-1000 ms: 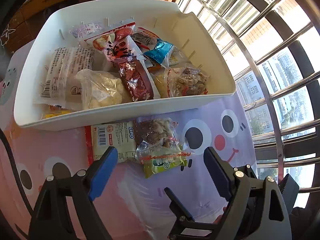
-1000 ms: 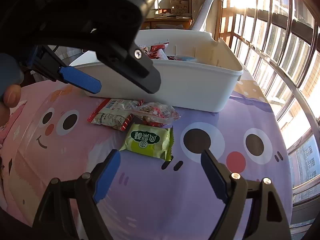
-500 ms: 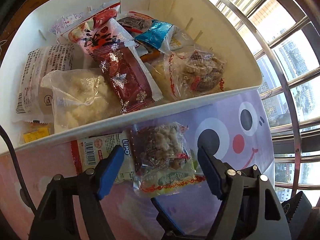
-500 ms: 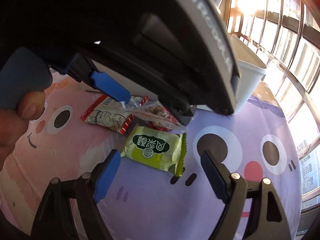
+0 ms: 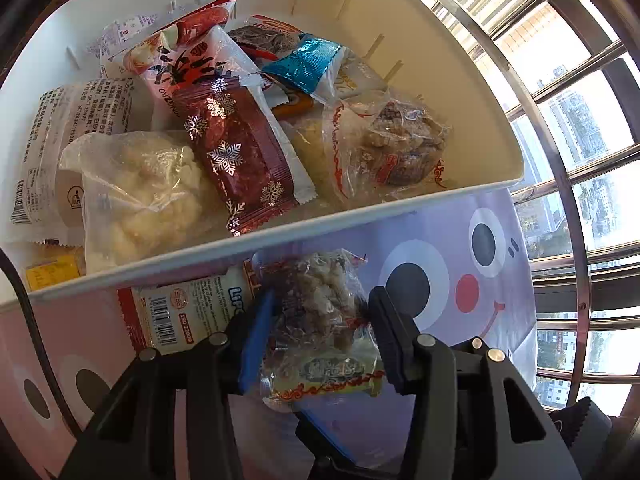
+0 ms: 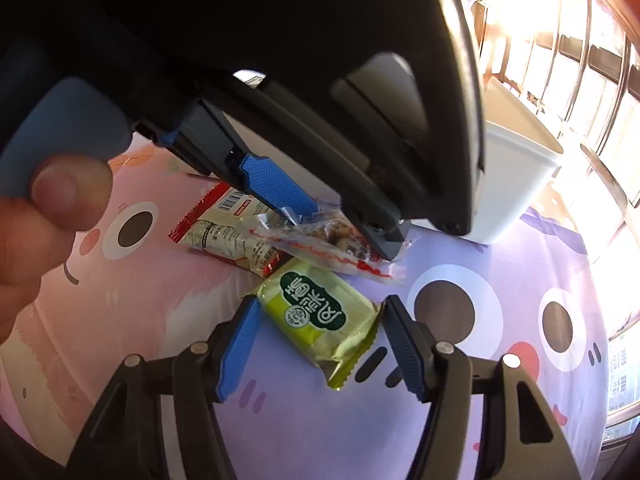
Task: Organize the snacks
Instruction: 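Grasp the clear dried-meat bag with the left tool while the right tool grasps the green packet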
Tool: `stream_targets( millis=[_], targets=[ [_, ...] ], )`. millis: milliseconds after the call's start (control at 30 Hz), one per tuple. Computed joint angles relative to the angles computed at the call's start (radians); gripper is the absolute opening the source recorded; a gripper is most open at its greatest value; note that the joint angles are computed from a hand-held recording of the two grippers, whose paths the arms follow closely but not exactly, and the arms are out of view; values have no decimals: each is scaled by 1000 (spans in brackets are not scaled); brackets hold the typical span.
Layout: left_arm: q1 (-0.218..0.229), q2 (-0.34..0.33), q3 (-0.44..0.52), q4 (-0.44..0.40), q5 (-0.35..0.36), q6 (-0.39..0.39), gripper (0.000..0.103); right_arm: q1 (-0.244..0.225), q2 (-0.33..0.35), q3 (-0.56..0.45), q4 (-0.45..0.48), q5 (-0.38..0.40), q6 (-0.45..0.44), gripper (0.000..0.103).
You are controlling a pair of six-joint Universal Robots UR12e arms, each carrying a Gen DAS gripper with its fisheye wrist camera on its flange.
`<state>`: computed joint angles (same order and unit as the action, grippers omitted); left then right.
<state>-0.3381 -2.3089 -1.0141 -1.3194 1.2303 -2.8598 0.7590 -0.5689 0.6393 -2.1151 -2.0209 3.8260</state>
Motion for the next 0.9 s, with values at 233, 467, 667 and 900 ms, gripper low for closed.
stream_targets(
  millis=[233,467,667,900],
  targets=[
    [10,11,-10,14,-12,6,40,10,15,-30,23,-3,-12,56],
    [17,30,-28,36,-9,-1,40,13,20,-45,35,17,-36,44],
    [26,56,-57,70,-1,-32,40,14,5,-23,47,37,-46,41],
    [41,96,-98,106,-8,-81,40,15,-37,38,49,83,-29,40]
  ],
)
